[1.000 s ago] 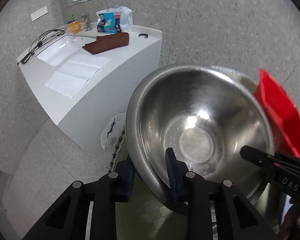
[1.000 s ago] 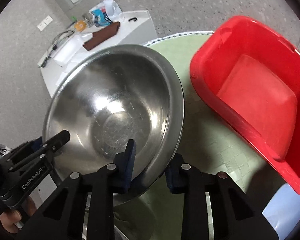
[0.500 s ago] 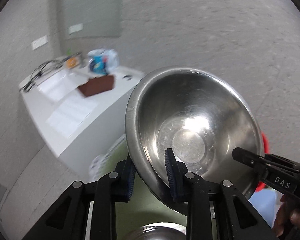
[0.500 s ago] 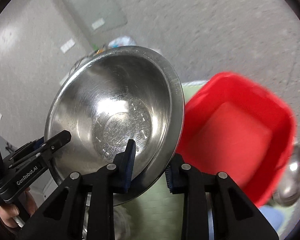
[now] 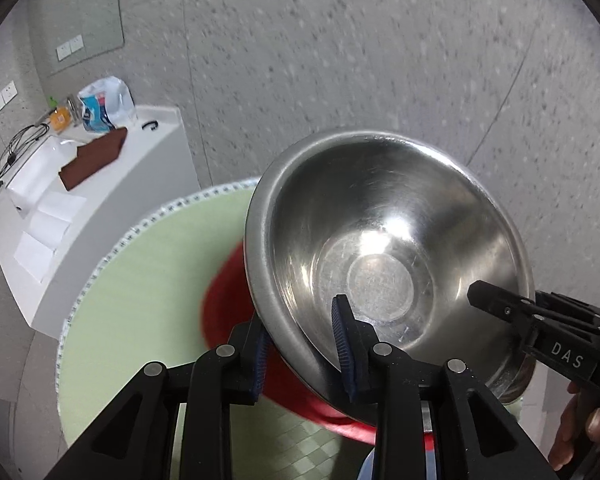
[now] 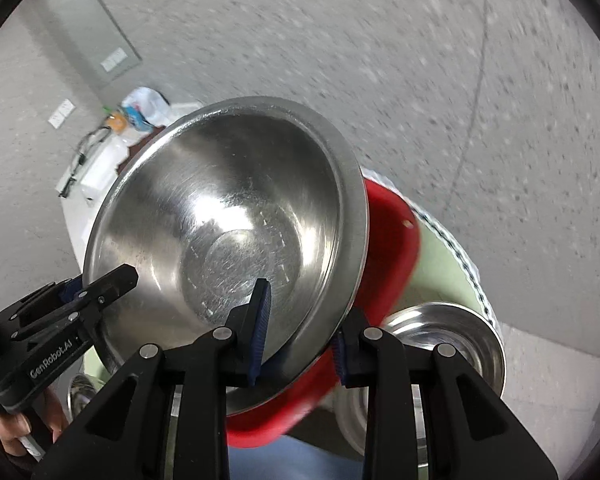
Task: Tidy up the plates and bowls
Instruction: 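Lift the large steel bowl with both grippers and lower it into the red basin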
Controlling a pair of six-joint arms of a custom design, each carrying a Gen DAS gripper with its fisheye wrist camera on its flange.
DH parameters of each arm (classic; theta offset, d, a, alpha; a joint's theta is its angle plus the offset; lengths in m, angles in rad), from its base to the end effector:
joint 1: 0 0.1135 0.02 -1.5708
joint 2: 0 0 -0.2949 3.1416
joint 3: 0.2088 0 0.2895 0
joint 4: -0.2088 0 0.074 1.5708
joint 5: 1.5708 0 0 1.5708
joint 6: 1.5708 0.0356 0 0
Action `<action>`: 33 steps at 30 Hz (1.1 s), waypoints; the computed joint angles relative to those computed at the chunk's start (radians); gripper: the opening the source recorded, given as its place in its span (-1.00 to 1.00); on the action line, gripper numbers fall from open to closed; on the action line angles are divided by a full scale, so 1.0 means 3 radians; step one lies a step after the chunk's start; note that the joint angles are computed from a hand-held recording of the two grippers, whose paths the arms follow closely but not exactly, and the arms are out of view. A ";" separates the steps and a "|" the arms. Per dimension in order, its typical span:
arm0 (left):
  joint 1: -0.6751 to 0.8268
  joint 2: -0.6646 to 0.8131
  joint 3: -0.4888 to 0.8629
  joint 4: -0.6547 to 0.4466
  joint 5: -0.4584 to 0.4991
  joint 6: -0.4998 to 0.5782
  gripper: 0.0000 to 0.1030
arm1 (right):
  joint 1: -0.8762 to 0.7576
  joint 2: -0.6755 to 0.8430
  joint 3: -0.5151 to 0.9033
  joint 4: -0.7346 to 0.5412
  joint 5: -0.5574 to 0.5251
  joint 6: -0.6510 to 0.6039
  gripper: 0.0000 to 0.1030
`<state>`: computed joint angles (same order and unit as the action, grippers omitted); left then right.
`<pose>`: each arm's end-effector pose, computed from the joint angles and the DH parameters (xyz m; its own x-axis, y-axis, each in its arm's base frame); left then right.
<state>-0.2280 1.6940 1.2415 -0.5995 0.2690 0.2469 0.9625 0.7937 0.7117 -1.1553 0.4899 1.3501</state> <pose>0.3786 -0.0976 0.2422 -0.7357 0.4126 -0.5372 0.5425 0.8337 -0.1026 0.0908 0.1011 0.2608 -0.7389 0.4456 -0.5055 0.3877 0.8947 0.2221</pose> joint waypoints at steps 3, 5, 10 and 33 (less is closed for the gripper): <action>-0.0121 0.0176 0.0051 0.0029 -0.0131 -0.0099 -0.48 | -0.0211 -0.0032 -0.0129 0.0157 -0.0164 -0.0188 -0.45; -0.0170 0.0206 0.0021 0.0075 -0.0210 -0.0162 -0.48 | -0.0327 -0.0016 -0.0171 0.0249 -0.0230 -0.0345 -0.44; -0.0203 0.0688 0.0498 -0.0031 -0.0325 -0.0253 -0.41 | -0.0479 0.0226 -0.0141 0.0382 -0.0265 -0.0601 -0.38; 0.0273 -0.0079 -0.0005 0.0025 0.0128 0.0035 0.59 | 0.0395 0.0346 0.0164 -0.0169 0.0107 0.0357 0.28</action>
<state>-0.1461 1.6703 1.2399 -0.5919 0.3074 0.2576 1.0811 0.8976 0.7610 -1.2061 0.5219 1.4570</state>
